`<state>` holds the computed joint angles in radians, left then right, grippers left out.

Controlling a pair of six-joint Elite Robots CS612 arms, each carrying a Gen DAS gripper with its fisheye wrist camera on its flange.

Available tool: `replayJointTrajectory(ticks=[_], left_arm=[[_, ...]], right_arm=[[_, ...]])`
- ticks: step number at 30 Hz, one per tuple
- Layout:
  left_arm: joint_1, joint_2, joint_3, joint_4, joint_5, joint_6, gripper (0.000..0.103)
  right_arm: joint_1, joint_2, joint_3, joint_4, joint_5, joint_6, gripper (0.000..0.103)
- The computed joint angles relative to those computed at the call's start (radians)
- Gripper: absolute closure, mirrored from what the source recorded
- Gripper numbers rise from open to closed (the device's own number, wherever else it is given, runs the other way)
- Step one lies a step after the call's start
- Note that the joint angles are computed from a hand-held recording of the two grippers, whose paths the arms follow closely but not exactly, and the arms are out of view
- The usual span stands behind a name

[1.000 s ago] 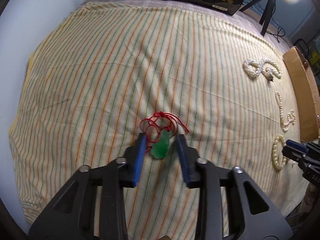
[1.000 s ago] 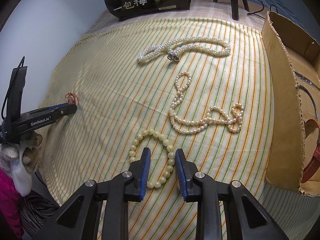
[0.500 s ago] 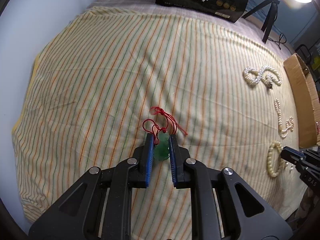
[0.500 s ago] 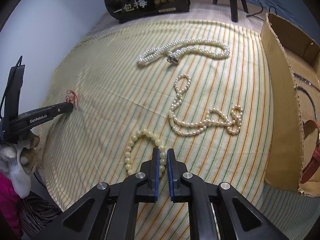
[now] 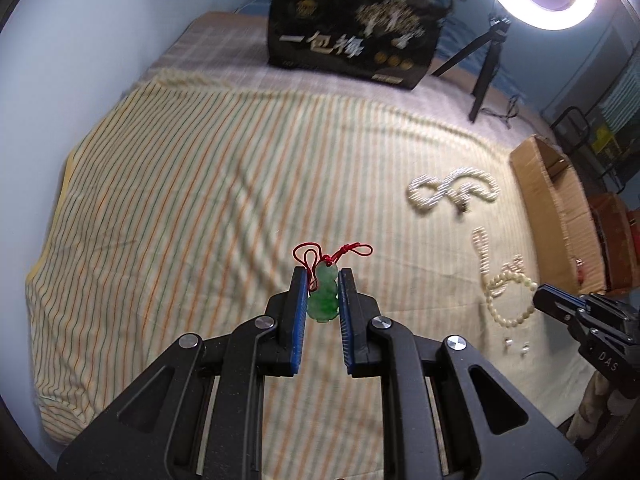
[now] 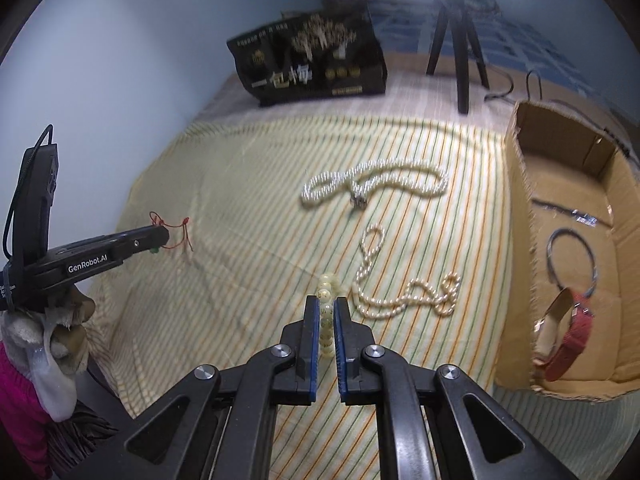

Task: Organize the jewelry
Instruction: 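Grasp the jade pendant by its red string with the left tool while the right tool grips the bead bracelet, then carry the pendant in the left tool and the bracelet in the right tool to the box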

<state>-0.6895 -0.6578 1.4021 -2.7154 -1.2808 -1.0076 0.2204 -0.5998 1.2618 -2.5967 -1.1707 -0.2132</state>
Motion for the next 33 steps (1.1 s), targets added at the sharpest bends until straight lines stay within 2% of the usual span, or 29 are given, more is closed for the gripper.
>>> replayJointTrajectory(ticks=[5, 16, 22, 33], left_arm=[[-0.01, -0.005, -0.01, -0.048, 0.011, 0.022, 0.09], [-0.025, 0.008, -0.08, -0.067, 0.034, 0.088, 0.09], [-0.032, 0.037, -0.153, -0.053, 0.028, 0.133, 0.09], [-0.049, 0.127, -0.332, 0.013, -0.014, 0.201, 0.09]], right_arm=[[-0.01, -0.019, 0.017, -0.055, 0.018, 0.022, 0.099], [-0.046, -0.053, 0.051, -0.175, 0.033, 0.082, 0.099], [-0.072, -0.066, 0.074, -0.223, 0.009, 0.111, 0.099], [-0.114, -0.081, 0.108, -0.275, -0.031, 0.145, 0.099]])
